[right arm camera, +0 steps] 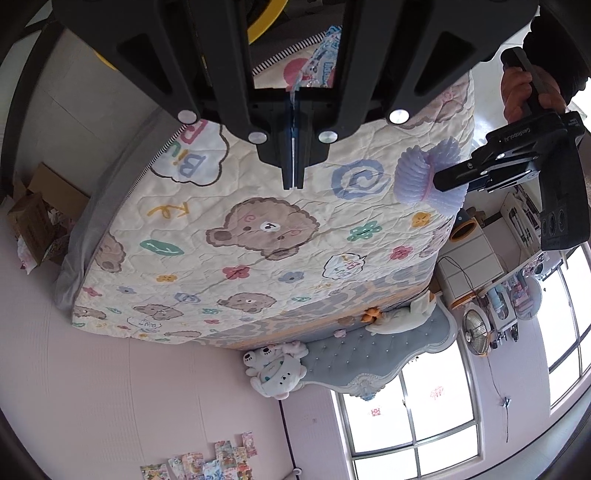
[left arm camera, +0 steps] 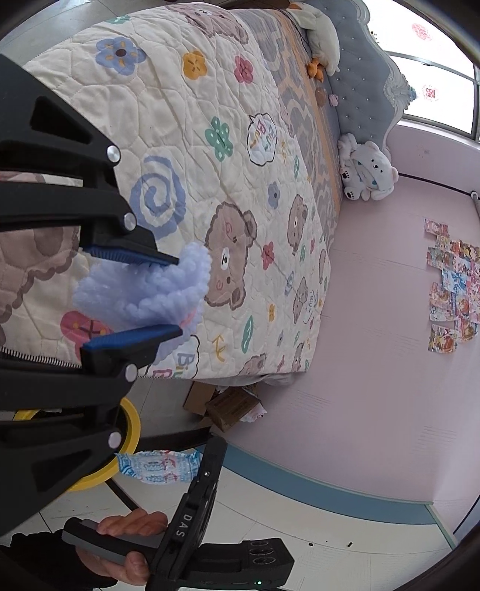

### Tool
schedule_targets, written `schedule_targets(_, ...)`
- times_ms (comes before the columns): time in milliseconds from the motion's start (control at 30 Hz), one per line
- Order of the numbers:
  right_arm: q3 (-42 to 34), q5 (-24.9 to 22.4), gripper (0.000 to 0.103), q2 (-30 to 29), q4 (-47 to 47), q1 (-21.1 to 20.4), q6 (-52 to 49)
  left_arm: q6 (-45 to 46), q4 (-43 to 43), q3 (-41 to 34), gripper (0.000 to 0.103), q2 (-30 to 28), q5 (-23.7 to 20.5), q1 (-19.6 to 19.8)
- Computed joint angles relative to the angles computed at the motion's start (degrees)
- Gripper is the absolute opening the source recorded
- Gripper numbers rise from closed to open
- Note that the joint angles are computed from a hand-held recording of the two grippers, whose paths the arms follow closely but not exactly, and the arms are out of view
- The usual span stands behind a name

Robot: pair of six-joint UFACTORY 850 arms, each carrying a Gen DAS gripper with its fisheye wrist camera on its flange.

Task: Collect trash
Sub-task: 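Carry the lavender bundle with the left tool while the right tool carries the bottle over the bin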

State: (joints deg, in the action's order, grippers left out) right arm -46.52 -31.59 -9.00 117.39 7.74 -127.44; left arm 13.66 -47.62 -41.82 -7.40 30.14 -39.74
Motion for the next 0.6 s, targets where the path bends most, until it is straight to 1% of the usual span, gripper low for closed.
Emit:
schedule_targets(133, 1.43, -0.81, 0.001, 1.31, -0.2, -2.4, -0.16, -0.78, 0.79, -1.92, 0.029, -1.8, -0.11, -1.6)
schedule_targets(433, 4.84, -2.56, 0.001, 4.04, -0.36, -7.67, -1.23, 3.29, -1.02, -7.62, 0.029, -6.35, -1.97, -5.56)
schedule_targets(600, 6.06, -3.66, 0.001, 4.49, -0.95, -10.64, -1.3, 5.12, -1.53, -10.6, 0.029, -8.97, -3.42, -7.37)
